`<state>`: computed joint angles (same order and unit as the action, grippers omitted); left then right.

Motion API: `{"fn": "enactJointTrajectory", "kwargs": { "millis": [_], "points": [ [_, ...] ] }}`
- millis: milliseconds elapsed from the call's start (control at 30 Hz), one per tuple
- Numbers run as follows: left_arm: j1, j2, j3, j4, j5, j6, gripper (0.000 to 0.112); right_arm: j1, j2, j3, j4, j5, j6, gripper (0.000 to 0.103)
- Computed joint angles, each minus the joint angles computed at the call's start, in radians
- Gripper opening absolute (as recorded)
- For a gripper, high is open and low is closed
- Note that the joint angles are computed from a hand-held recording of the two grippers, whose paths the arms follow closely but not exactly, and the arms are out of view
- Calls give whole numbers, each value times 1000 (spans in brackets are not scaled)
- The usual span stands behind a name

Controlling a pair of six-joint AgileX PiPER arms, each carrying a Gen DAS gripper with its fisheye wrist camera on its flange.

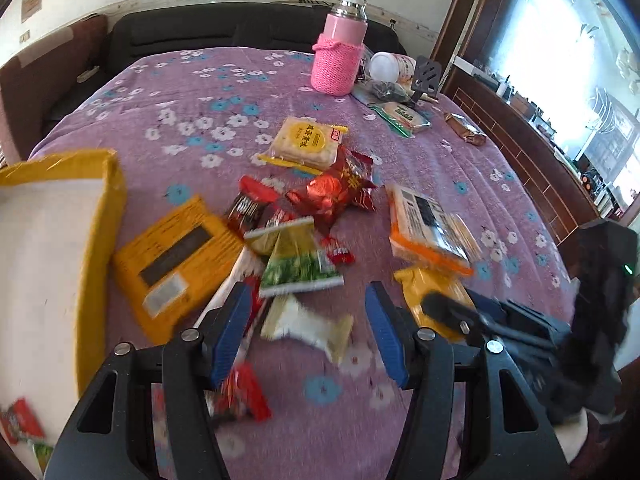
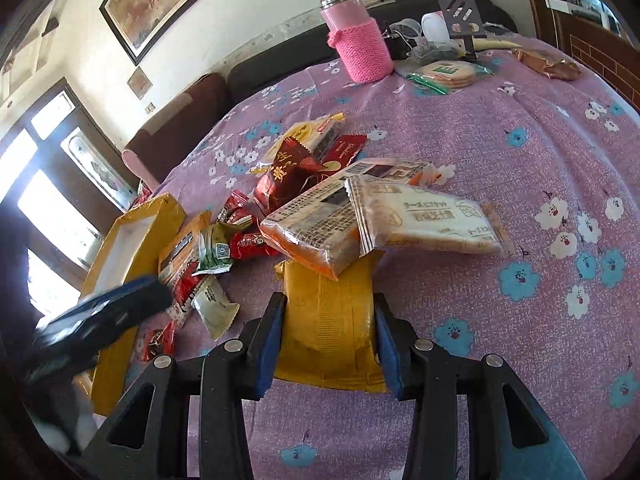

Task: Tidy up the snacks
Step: 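Grasp a green-yellow packet with the left tool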

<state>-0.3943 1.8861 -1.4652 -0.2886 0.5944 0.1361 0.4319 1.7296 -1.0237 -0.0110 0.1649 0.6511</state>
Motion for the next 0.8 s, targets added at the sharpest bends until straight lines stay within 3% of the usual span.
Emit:
{"fn": "enactJointTrajectory", "kwargs": {
  "millis": [167, 200, 233, 267, 467, 800],
  "points": [
    [-30, 131, -169, 100, 33, -50, 50, -14, 0, 2, 157, -5, -153, 44],
    [-39, 152, -197, 127, 42, -67, 46, -15, 1, 2, 173, -6, -168, 44],
    [-50, 175, -224, 172, 59, -88, 33, -14, 2, 0, 157, -4, -154, 43],
    [-58, 184, -231, 200, 63, -103, 33, -12, 3, -2, 129, -2, -129, 43],
    [-65, 149, -165, 221, -5, -118, 29, 7, 8, -16, -60, 14, 47, 43],
    [-20, -86, 98, 33, -138, -13, 29, 34, -4, -11, -265, 9, 226, 43]
  ]
}}
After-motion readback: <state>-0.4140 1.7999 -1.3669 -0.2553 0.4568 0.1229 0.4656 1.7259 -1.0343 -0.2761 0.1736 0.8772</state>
